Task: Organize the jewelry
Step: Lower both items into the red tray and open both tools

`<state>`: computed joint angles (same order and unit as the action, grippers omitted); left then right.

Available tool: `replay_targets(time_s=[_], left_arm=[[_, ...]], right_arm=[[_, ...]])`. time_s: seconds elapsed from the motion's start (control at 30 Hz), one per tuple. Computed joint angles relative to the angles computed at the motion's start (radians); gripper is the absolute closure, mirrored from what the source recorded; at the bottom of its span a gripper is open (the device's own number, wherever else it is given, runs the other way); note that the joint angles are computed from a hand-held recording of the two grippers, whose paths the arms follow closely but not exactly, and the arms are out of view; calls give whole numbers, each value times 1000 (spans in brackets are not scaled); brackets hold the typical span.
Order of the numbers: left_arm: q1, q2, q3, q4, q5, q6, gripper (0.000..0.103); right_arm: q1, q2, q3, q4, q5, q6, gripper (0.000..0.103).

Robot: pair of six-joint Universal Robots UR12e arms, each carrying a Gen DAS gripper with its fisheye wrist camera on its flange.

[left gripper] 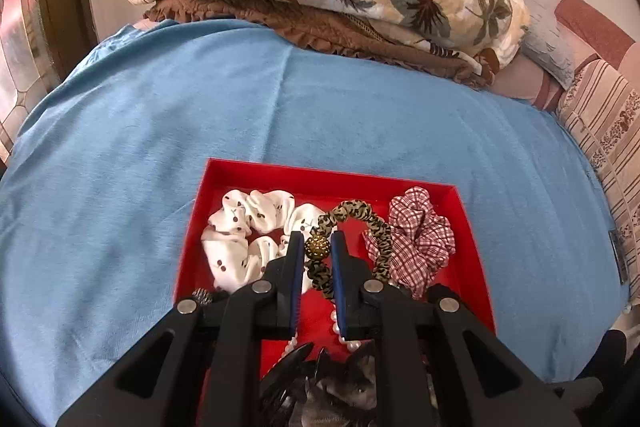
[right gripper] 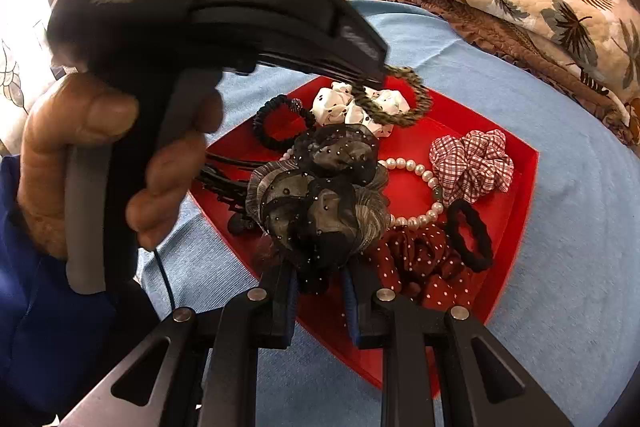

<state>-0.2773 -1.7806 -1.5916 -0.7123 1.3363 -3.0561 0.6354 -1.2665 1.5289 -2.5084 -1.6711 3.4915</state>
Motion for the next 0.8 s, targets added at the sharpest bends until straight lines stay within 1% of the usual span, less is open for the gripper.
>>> replay_targets(time_s=[0.07, 0.17, 0.33, 0.57, 0.8], left_arm=[[-3, -9, 7, -6, 6, 10, 90], [-11, -21, 14, -14, 33, 24, 90], [-16, -29, 21, -23, 60, 21, 90], [-30, -33, 21, -28, 117, 29, 90], [-36, -33, 18, -21, 133, 36, 90]], right_arm=[[0, 4, 0, 0, -1, -1, 80], [-4, 8, 2, -2, 10, 6, 80], [-7, 11, 4, -12, 18, 11, 80], [-8, 11, 15, -26, 21, 15, 80], [-10, 8, 25, -41, 20, 27, 79]])
